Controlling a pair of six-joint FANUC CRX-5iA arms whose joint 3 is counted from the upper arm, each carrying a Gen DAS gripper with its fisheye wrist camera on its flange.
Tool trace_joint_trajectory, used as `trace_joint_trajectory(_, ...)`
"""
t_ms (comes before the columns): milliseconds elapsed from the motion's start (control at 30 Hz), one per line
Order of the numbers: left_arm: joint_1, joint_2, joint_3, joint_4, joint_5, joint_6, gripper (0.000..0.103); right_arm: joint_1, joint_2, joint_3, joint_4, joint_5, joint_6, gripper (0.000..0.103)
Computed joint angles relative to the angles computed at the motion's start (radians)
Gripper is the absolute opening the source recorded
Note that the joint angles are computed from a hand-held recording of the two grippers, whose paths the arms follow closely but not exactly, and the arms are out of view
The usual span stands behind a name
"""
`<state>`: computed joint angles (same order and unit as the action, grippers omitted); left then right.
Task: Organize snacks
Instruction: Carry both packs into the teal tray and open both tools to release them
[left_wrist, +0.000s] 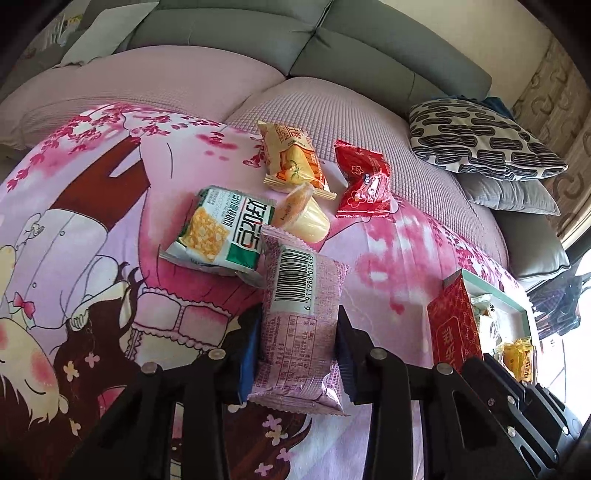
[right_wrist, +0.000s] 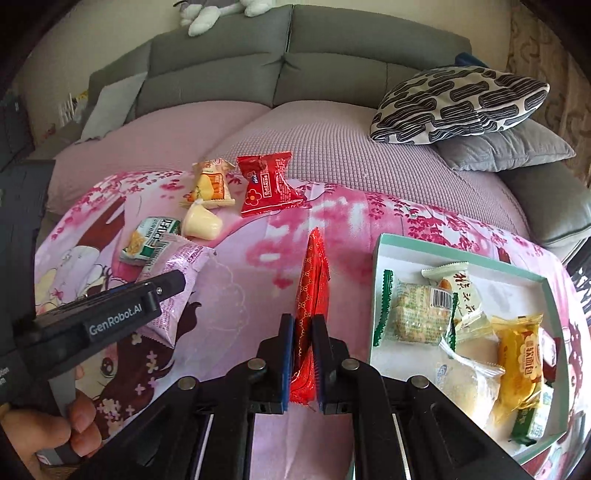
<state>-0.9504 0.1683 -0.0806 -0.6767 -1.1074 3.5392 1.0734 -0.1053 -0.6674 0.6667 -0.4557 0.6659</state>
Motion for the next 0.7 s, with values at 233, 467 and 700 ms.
trace_joint_trajectory(233, -0.044, 0.010, 0.066, -0.031, -0.120, -0.007, 0.038, -0.012, -0.093, -0.034, -0.125, 0.063, 0.073, 0.010)
trace_joint_trajectory(467, -0.075, 0.056, 0.173, -0.075, -0.176, -0.079, 0.038, -0.040, -0.154, -0.036, -0.254, 0.093, 0.184, 0.010)
trace_joint_trajectory(700, -0.086, 0.135, 0.302, -0.099, -0.187, -0.206, 0.038, -0.131, -0.207, -0.035, -0.341, 0.107, 0.240, 0.010)
